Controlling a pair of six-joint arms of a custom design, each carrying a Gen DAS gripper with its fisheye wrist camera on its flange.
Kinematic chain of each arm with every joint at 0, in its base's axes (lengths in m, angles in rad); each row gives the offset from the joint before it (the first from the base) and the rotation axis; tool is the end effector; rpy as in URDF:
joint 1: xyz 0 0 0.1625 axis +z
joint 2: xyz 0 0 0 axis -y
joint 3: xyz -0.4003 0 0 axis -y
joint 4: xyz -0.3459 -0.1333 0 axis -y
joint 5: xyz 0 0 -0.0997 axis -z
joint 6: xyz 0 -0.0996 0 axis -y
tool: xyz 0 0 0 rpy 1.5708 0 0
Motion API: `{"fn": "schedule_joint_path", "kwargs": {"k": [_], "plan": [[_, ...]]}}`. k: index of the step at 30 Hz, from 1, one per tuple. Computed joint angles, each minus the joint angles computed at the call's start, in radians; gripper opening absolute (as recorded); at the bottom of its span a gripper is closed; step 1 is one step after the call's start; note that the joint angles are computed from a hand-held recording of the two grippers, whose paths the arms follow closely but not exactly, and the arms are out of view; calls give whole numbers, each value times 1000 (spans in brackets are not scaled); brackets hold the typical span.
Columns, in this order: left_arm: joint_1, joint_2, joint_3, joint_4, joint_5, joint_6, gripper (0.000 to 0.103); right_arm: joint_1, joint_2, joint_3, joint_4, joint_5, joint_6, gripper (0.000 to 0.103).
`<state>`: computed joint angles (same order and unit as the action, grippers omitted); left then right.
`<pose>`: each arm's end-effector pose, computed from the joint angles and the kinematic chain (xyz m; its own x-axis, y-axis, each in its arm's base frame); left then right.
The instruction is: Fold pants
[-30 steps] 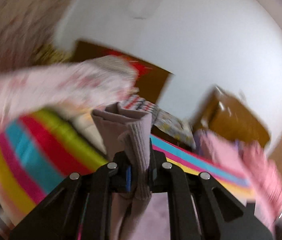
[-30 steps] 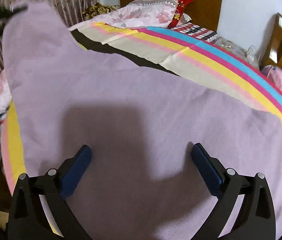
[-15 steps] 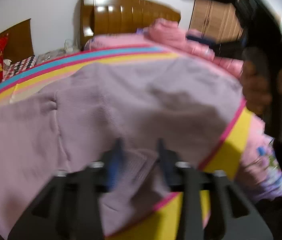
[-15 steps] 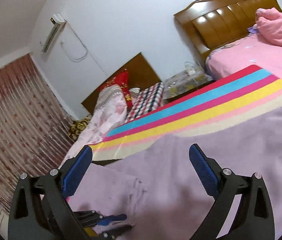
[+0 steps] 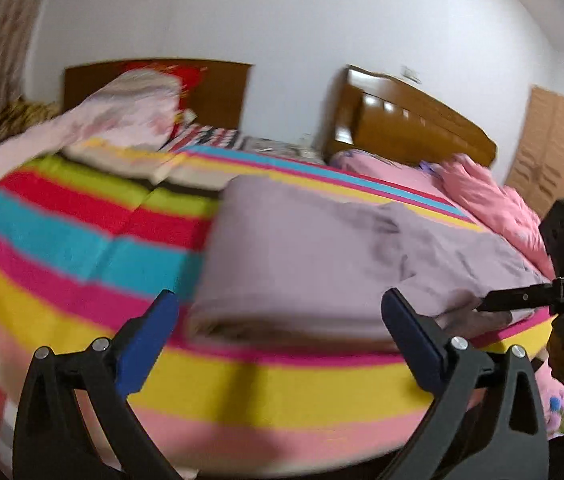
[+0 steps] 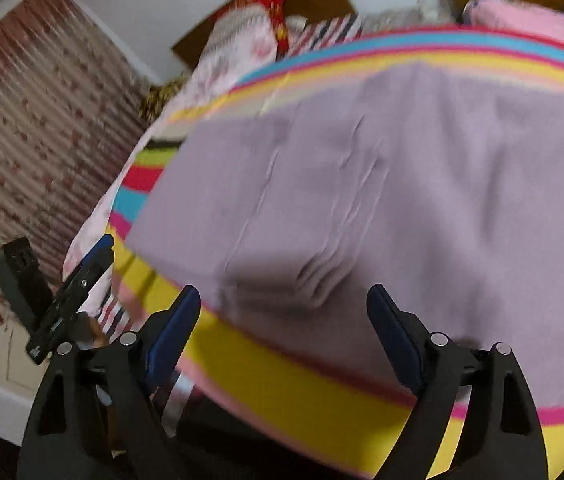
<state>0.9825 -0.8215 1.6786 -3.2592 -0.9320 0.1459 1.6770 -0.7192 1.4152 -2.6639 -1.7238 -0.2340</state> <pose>-0.1867 -0.6272 0.2139 -0.8482 0.1597 -0.5049 0.5026 0.5432 -0.6725 0.1913 -0.6802 0.1522 -0.9394 -0.2575 0.2264 -0.3244 0.8813 -0.3436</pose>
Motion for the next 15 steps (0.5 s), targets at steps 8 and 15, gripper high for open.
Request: {"fn": "schedule_joint_path", "kwargs": {"k": [8, 15], "plan": [[2, -26, 92, -36, -3, -9, 101, -25, 60, -102, 42, 118, 142, 72], [0, 6, 35, -14, 9, 18, 101, 34, 67, -114, -83, 41, 67, 15]]}}
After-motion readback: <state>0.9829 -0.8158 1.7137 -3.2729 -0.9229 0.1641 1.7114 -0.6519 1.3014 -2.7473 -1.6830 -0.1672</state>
